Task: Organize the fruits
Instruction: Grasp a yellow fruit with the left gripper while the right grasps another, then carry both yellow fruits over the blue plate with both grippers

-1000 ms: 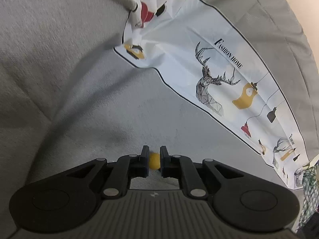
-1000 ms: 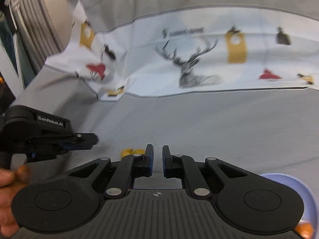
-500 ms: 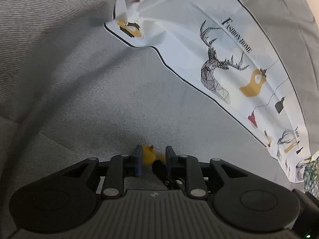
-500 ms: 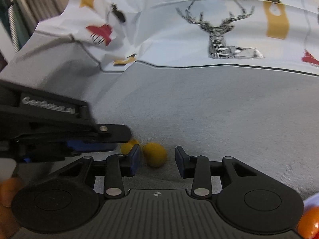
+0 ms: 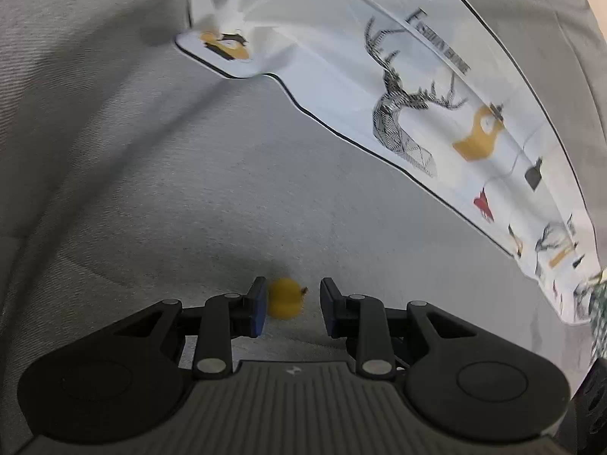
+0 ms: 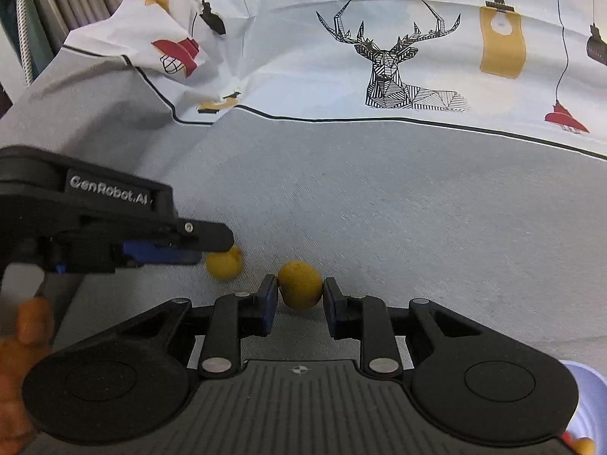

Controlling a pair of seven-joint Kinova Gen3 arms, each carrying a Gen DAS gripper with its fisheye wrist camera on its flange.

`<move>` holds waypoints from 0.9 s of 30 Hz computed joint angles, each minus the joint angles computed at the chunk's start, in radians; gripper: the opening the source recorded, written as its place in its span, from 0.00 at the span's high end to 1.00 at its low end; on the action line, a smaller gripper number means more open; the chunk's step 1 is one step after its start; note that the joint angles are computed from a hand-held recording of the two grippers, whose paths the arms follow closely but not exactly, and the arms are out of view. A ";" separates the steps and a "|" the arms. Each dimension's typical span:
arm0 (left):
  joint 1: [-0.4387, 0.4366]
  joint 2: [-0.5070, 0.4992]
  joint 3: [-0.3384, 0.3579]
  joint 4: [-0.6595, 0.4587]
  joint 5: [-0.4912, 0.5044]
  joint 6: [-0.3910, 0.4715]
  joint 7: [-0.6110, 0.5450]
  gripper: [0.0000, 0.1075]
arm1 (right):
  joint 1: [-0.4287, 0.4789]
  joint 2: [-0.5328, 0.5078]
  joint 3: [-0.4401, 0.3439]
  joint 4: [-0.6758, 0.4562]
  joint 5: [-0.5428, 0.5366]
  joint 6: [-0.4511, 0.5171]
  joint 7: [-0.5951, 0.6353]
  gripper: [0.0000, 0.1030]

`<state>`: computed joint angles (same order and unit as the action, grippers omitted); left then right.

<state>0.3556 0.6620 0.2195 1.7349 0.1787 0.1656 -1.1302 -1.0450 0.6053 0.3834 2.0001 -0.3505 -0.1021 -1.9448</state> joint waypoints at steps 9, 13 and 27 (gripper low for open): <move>0.163 0.015 -0.154 -0.065 -0.087 0.090 0.067 0.70 | 0.013 -0.007 -0.017 0.005 0.011 0.006 0.010 0.74; 0.174 0.015 -0.166 -0.067 -0.108 0.094 0.091 0.70 | 0.016 -0.005 -0.022 0.002 0.017 0.005 0.013 0.74; 0.318 -0.077 -0.298 0.045 -0.191 -0.008 0.192 0.76 | -0.192 -0.073 0.141 0.133 -0.121 -0.101 0.072 0.74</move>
<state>0.6734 0.5847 -0.0786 1.7795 -0.0119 0.1578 -0.9386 -1.2370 0.5325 0.5244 2.1333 -0.4715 -0.2034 -1.8727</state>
